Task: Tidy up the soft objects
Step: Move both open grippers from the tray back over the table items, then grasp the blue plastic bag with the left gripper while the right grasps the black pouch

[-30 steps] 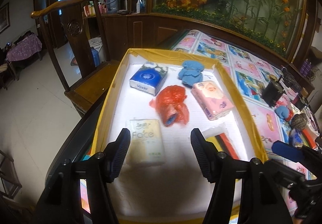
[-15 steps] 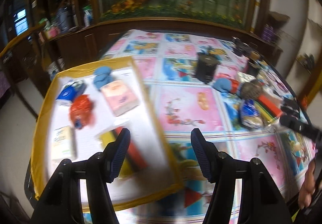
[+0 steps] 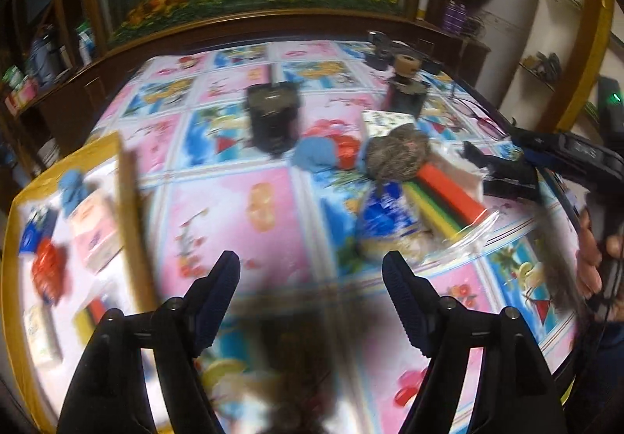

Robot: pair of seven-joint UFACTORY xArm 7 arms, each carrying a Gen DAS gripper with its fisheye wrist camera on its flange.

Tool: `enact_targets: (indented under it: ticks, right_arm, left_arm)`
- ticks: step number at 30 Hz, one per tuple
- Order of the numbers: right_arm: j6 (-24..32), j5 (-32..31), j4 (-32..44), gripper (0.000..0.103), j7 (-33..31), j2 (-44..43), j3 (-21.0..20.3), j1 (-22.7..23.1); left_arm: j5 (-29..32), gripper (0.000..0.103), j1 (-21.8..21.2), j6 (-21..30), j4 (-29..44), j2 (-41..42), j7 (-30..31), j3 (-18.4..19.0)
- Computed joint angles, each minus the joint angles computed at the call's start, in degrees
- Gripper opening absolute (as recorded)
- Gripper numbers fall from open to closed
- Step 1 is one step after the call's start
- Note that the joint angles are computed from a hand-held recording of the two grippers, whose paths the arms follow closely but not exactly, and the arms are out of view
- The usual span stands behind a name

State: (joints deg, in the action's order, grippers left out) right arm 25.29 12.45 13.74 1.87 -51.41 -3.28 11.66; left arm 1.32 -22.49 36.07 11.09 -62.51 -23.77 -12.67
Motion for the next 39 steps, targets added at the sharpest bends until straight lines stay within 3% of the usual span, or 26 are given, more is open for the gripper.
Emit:
enact_targets:
  ticks: [3, 5, 9, 11, 14, 20, 22, 23, 26, 30, 32, 33, 34, 35, 37, 39]
  right_arm:
    - [-1.9, -0.4, 1.1, 0.073, -0.5, 5.5, -0.9, -1.2]
    - [1.2, 0.8, 1.1, 0.073, -1.7, 5.8, -3.1, -0.5]
    - [9.8, 7.5, -1.3, 0.074, -9.0, -2.0, -9.4, 4.6]
    - [11.3, 8.0, -3.7, 0.081, -10.7, -7.0, -6.5, 4.4]
    - [10.5, 5.8, -5.3, 0.081, -9.2, -9.0, -0.7, 2.9]
    - [9.7, 4.0, -6.2, 0.081, -8.3, -9.1, -0.4, 2.4]
    - [9.5, 3.1, -6.1, 0.081, -7.9, -8.8, 0.1, 1.9]
    - [9.4, 2.7, -6.2, 0.081, -7.6, -9.1, 0.5, 1.6]
    - [9.0, 0.6, -6.7, 0.081, -6.7, -9.4, 2.7, 1.3]
    - [7.9, -5.7, -7.1, 0.081, -3.4, -8.4, 9.8, 0.8]
    - [7.0, -8.8, -7.8, 0.081, -1.7, -8.4, 12.1, 0.7]
    - [6.5, -10.0, -8.2, 0.077, -0.9, -8.7, 12.4, 0.4]
    - [6.3, -11.5, -8.3, 0.056, 0.4, -8.9, 13.1, -0.7]
    - [6.0, -12.3, -8.4, 0.043, 1.3, -9.1, 12.3, -1.8]
    - [6.3, -11.2, -8.3, 0.034, 0.7, -9.8, 7.3, -1.3]
    - [5.3, -11.4, -8.6, 0.031, 1.4, -10.9, 6.9, -2.6]
  left_arm:
    - [0.5, 0.076, 0.4, -5.1, 2.9, 8.8, 0.2, -0.9]
    - [0.8, 0.075, 0.8, -6.0, 4.8, 13.7, 0.8, -0.8]
    - [-0.9, 0.075, -0.8, -7.8, 5.8, 18.0, 3.1, 2.1]
    - [-2.1, 0.075, -1.6, -8.7, 6.3, 19.7, 4.3, 3.1]
    - [-2.4, 0.075, -0.9, -9.8, 7.4, 22.5, 4.2, 2.2]
    - [0.5, 0.074, 1.3, -12.6, 8.5, 27.6, 0.9, -2.1]
    - [-0.9, 0.059, -0.7, -14.9, 7.0, 27.1, 1.6, 0.2]
    - [-1.4, 0.038, -1.1, -15.5, 6.3, 26.1, 1.5, 0.8]
    - [2.3, 0.037, 3.7, -16.9, 4.1, 22.6, -3.0, -3.8]
    - [1.6, 0.037, 2.8, -19.4, 1.9, 21.7, -2.8, 0.5]
    - [3.0, 0.037, 5.3, -20.1, 1.4, 20.9, -4.4, -1.7]
    - [3.3, 0.037, 5.5, -20.2, 1.2, 20.7, -4.6, -1.7]
    - [3.1, 0.037, 5.2, -20.6, 1.1, 20.9, -4.5, -0.9]
    - [2.7, 0.036, 4.5, -21.0, 0.9, 20.8, -4.0, 0.3]
    - [2.7, 0.036, 4.8, -21.6, 0.8, 20.6, -3.9, 0.6]
    - [2.5, 0.037, 5.0, -22.2, 0.3, 19.4, -4.1, 0.7]
